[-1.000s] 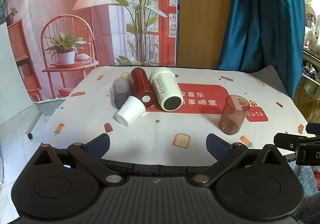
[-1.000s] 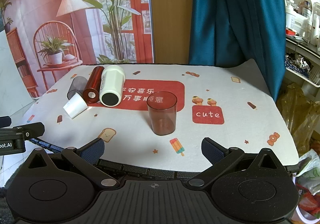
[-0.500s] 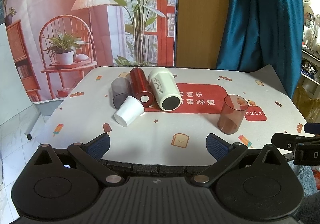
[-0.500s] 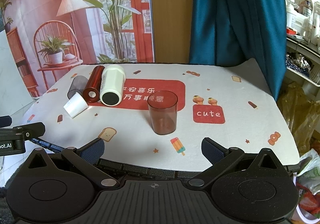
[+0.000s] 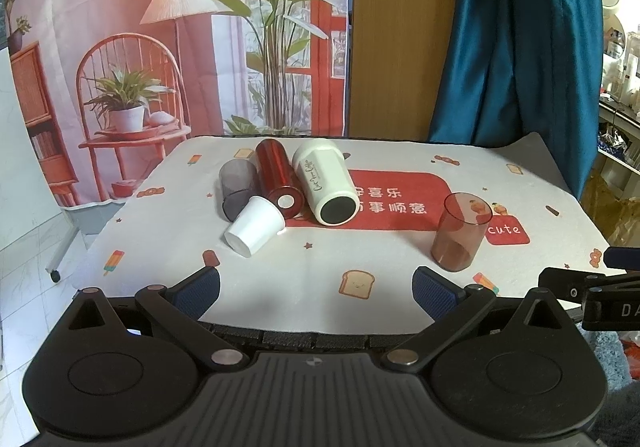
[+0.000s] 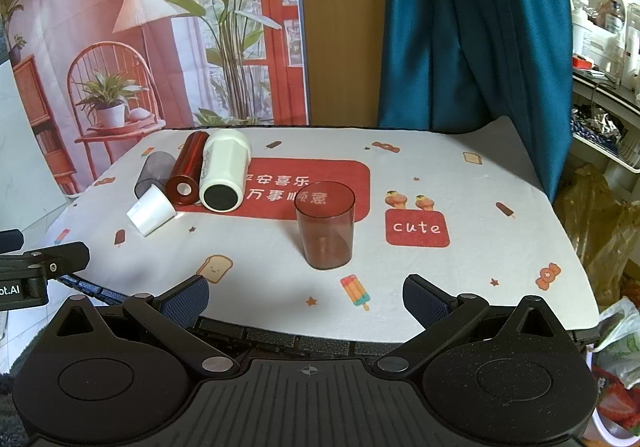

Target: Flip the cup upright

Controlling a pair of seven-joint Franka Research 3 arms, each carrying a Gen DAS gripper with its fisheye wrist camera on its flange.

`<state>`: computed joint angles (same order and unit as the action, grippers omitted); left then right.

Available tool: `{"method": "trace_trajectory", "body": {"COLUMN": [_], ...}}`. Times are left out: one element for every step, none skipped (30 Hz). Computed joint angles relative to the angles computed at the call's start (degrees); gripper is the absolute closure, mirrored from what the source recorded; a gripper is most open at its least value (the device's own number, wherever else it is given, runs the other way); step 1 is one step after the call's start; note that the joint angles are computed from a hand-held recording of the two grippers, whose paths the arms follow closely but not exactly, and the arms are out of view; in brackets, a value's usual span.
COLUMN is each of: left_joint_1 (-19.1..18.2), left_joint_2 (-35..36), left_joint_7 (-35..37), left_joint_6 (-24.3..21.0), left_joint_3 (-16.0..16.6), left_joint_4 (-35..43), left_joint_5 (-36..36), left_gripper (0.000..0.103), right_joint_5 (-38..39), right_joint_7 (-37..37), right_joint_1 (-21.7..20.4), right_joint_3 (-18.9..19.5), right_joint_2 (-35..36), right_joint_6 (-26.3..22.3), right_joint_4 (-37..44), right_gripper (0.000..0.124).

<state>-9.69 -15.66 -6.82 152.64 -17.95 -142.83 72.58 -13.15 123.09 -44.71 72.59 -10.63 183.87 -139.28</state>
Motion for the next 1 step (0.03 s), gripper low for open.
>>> {"method": "trace_trajectory", "body": {"left_joint_1": [0.02], "left_joint_2": [-0.03], "left_joint_7": [-0.12], "left_joint_6": [-0.02], "left_joint_3": [0.01], "left_joint_4": [-0.03], "left_joint_5": [0.05], "left_gripper": [0.0], "right_joint_5": [0.0], "right_joint_7": [0.04], "right_joint_1": [0.01], "right_joint_3": [0.02], "right_joint_2": [-0.03], "right_joint_6": [-0.02], "right_joint_4": [0.02], "right_gripper": [0.021]}}
